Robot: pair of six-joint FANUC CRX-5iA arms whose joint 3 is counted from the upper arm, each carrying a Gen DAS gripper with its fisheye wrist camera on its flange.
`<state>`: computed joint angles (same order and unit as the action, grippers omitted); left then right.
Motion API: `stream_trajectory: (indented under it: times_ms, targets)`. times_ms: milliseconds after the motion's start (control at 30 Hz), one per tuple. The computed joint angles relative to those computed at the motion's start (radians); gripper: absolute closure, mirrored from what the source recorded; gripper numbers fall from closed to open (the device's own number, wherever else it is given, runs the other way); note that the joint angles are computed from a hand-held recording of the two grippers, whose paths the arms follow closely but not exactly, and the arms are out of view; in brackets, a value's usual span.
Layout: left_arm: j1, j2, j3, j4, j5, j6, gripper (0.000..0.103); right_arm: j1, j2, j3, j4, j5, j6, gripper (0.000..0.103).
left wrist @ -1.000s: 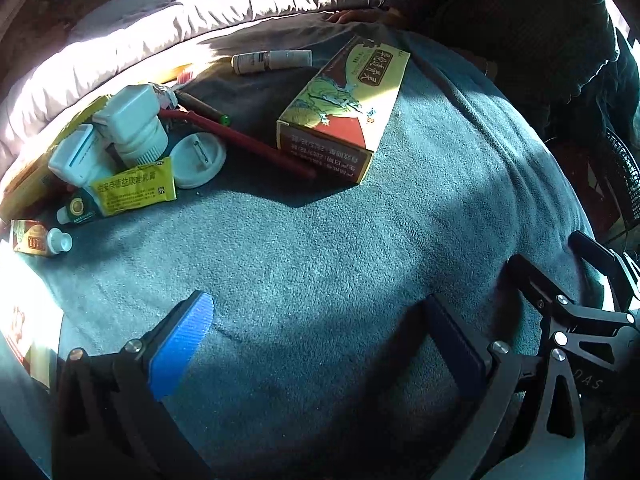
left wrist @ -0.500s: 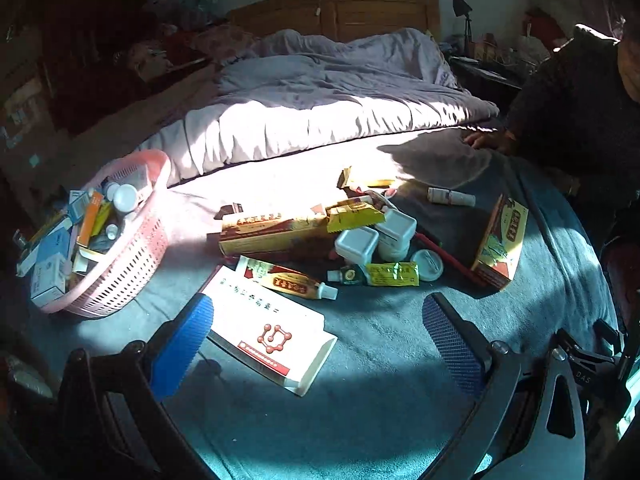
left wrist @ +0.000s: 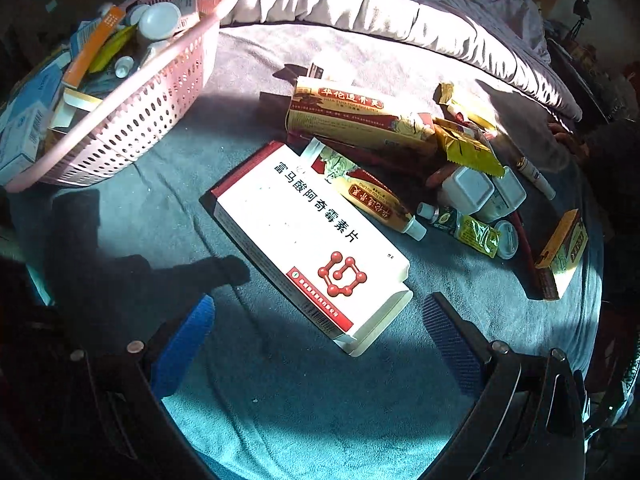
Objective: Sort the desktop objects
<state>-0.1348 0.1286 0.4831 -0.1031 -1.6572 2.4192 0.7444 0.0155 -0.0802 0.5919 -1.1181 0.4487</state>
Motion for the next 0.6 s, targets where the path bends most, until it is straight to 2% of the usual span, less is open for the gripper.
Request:
stream_trajectory:
  times_ms: [133,200,233,367,600]
  targets:
    - [0.085,0.070,-0.019,0.158,-0.018,0.034,0.000,-0.003,-0.007,-0.005,-0.005,0.015,-0.005,0.000]
    - [0.075,0.119,0.051,0.105,-0.096,0.055,0.000,-0.004,-0.014,-0.011,-0.006,0.027,-0.010,0.000]
    - [0.075,0.127,0.064,0.094,-0.109,0.069,0.001,-0.005,-0.017,-0.015,-0.006,0.033,-0.013,0.000]
    - [0.105,0.124,0.009,0.175,-0.047,0.112,0.000,-0.006,-0.022,-0.022,-0.005,0.038,-0.016,0.000]
    - [0.058,0.204,0.086,0.124,-0.126,0.192,0.000,-0.016,-0.051,-0.046,-0.021,0.083,-0.027,0.000]
